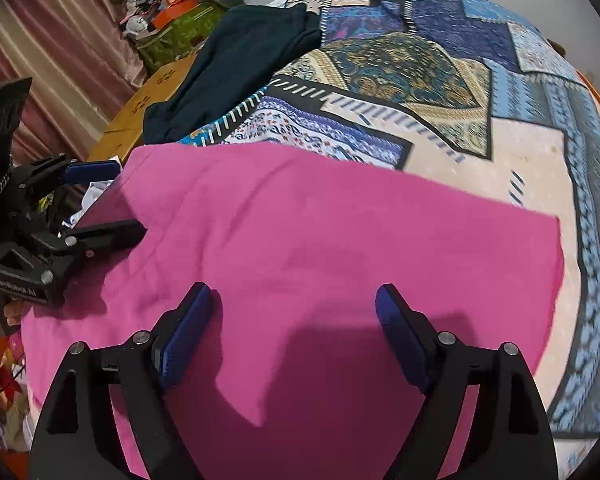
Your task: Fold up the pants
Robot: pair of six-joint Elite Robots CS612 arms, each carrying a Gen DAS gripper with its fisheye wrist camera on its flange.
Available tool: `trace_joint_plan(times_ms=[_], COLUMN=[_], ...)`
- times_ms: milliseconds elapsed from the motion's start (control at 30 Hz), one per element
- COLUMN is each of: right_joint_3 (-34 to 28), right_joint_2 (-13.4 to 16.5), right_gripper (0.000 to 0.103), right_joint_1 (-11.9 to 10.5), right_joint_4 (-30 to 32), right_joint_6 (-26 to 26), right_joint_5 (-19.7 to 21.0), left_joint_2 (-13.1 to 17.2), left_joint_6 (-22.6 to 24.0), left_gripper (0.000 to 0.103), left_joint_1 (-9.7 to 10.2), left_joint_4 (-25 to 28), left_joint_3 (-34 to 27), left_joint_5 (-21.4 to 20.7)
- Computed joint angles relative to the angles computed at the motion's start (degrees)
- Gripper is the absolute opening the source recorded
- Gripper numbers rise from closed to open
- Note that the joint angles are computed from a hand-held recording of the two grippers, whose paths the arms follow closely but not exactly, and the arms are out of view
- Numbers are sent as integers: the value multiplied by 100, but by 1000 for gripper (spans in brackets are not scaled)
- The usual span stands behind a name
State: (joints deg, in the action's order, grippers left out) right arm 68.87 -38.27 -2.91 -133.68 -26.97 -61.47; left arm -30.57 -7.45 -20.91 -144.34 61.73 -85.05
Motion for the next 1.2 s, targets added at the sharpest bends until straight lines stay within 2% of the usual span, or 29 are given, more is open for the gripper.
trace_joint_plan(times_ms=[167,333,700,900,1100,1200], right_joint_3=[280,628,1515,1827,2033,2113], right_joint_2=[-135,-316,-736,-896,-1017,-1081], right_gripper=[82,82,82,82,81,81], right_joint_1=[-102,-191,-292,-361,-343,-357], right_joint_4=[-177,-472,-1594,-1784,-2159,-2545], right_joint_6=[298,516,683,768,792,912], right_joint_5=[156,136,-481,-564,-909,-799], left_joint_2=[-201,-414,-803,-933,-1104,-1201], left_joint_6=[-114,-172,-329,-780,-917,-1035], left_gripper=[97,96,97,97,96,96], left_joint_1=[-39,-71,-164,-135,-201,-225], left_joint_4=[-295,-606,-1399,-1639,-1826,-1943], left_joint_3=[402,796,1620,1908,2184,2304], left_joint_5=[41,75,374,243,527,630])
